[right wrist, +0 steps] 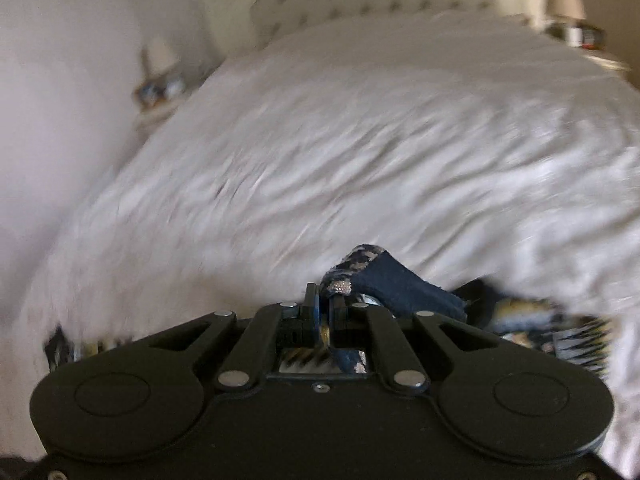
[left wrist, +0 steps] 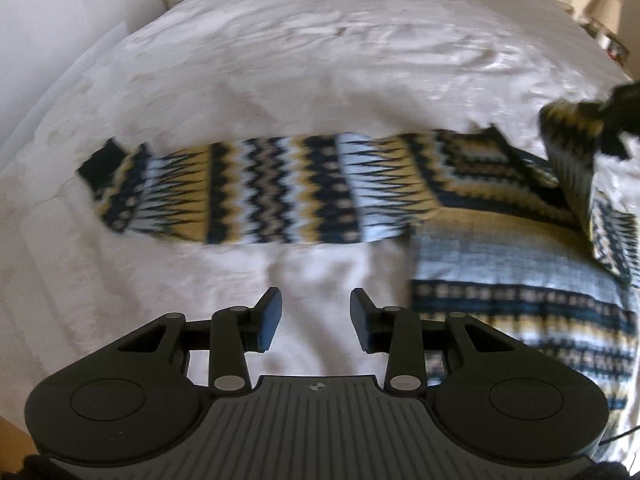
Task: Fold small clothes
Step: 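Fold the held sleeve across the sweater body with the right gripper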
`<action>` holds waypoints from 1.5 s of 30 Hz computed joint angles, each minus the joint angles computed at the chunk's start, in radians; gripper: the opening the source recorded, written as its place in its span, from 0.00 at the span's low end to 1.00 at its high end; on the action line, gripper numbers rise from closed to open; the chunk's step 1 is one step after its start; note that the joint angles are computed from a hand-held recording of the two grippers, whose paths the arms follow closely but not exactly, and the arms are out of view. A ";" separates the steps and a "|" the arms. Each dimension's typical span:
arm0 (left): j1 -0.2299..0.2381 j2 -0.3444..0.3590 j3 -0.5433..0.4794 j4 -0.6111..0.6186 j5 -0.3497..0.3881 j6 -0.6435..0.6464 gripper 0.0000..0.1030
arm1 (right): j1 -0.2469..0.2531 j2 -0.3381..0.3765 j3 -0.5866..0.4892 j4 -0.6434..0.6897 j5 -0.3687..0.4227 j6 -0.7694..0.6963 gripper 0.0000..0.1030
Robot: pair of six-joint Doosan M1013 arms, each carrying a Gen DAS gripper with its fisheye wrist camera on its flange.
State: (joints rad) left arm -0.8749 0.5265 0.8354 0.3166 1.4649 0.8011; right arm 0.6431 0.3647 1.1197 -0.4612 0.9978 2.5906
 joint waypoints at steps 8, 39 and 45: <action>0.037 -0.036 0.069 -0.024 -0.008 -0.003 0.36 | 0.046 0.135 -0.123 0.130 0.140 -0.154 0.10; 0.031 0.168 -0.225 -0.098 -0.061 0.245 0.36 | 0.057 -0.016 0.097 0.015 0.113 0.127 0.41; 0.013 0.293 -0.389 -0.115 -0.047 0.248 0.36 | 0.017 -0.107 0.211 -0.055 0.244 0.238 0.41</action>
State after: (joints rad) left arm -0.8615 0.8191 0.4468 0.2014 1.4176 1.0487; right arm 0.6600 0.2573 1.3309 -0.5164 1.2421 2.8285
